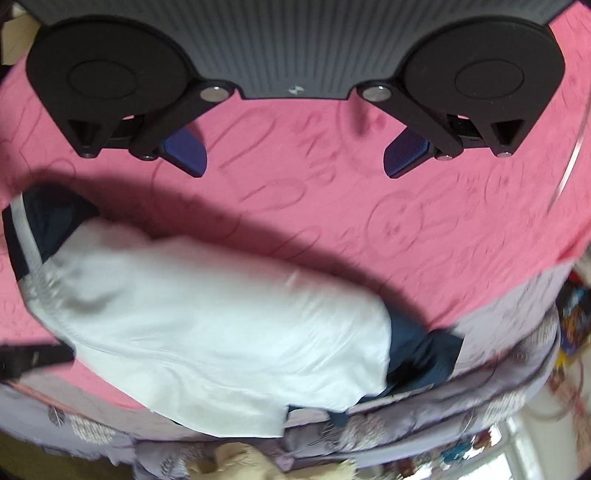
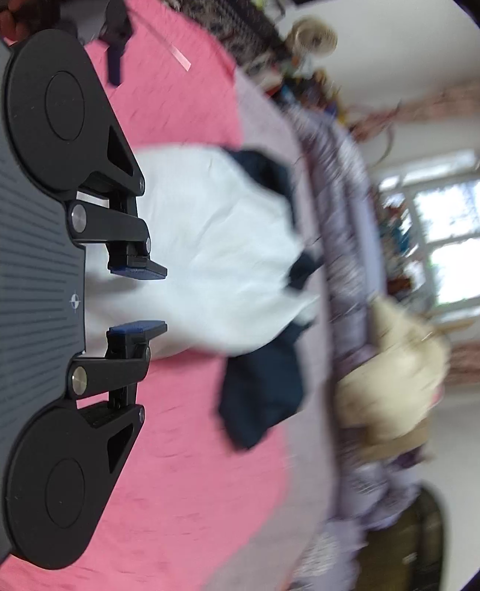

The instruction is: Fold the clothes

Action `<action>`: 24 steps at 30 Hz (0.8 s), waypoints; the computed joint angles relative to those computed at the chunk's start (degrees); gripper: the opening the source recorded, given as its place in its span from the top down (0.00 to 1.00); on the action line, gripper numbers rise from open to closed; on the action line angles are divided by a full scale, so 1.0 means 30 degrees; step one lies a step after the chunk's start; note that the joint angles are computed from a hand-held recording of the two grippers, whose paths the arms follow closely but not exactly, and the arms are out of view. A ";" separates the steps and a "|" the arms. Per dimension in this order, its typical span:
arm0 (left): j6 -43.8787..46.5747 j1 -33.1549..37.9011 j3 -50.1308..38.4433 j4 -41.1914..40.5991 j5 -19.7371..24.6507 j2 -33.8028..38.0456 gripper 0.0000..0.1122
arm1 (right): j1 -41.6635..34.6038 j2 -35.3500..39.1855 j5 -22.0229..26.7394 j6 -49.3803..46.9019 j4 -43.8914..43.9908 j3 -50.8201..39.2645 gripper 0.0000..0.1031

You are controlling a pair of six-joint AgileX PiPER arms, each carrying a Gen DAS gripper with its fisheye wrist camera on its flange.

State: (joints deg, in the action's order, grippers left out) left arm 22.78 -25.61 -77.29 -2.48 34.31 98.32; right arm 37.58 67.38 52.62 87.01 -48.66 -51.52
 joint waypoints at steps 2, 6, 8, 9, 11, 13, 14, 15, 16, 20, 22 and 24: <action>-0.1712 -0.0685 -0.0305 0.1835 -0.0351 0.0285 0.08 | 0.0014 -0.0442 -0.0936 0.0538 0.0512 0.0899 0.45; -0.3249 -0.0474 -0.0317 0.3631 -0.0866 0.0262 0.08 | 0.1559 -0.1004 -0.2259 0.0945 -0.2833 0.2071 0.16; -0.3538 0.0069 -0.0135 0.4233 -0.1149 0.0116 0.08 | 0.2781 0.0241 -0.2208 -0.0640 -0.4169 0.1549 0.07; -0.4059 0.0442 0.0115 0.4901 -0.1320 -0.0031 0.08 | 0.3297 0.1403 -0.2041 -0.2032 -0.4296 0.0944 0.07; -0.4896 0.1389 0.0014 0.5652 -0.1069 0.0075 0.08 | 0.4098 0.3756 -0.1679 -0.5357 -0.4208 -0.0611 0.15; -0.4870 0.2353 -0.0424 0.4826 -0.0185 0.0347 0.08 | 0.3181 0.5658 -0.1665 -0.7043 -0.4139 -0.2194 0.34; -0.4877 0.2833 -0.0692 0.4440 0.0285 0.0516 0.08 | 0.2497 0.6542 -0.1647 -0.7478 -0.4149 -0.3008 0.54; -0.4553 0.3132 -0.0573 0.3965 0.0341 0.0477 0.08 | 0.1872 0.7446 -0.1558 -0.7919 -0.4148 -0.3885 0.58; -0.4225 0.3435 -0.0456 0.3492 0.0403 0.0442 0.08 | 0.1301 0.8366 -0.1404 -0.8368 -0.4134 -0.4826 0.58; -0.3753 0.3735 0.0431 0.3191 -0.0238 0.0151 0.08 | -0.2313 0.9409 -0.0893 -0.7279 -0.3740 -0.7172 0.52; -0.4021 0.3553 0.0774 0.3602 -0.0667 0.0099 0.08 | -0.4919 0.9388 -0.0825 -0.6229 -0.2848 -0.8074 0.43; -0.4216 0.3414 0.0848 0.3637 -0.0871 0.0119 0.08 | -0.7272 0.9386 -0.1025 -0.6450 -0.0485 -0.8342 0.42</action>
State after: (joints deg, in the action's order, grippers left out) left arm 10.13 -15.37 -74.75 8.43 31.70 98.68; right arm 15.76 95.54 49.55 67.66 -50.12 -76.54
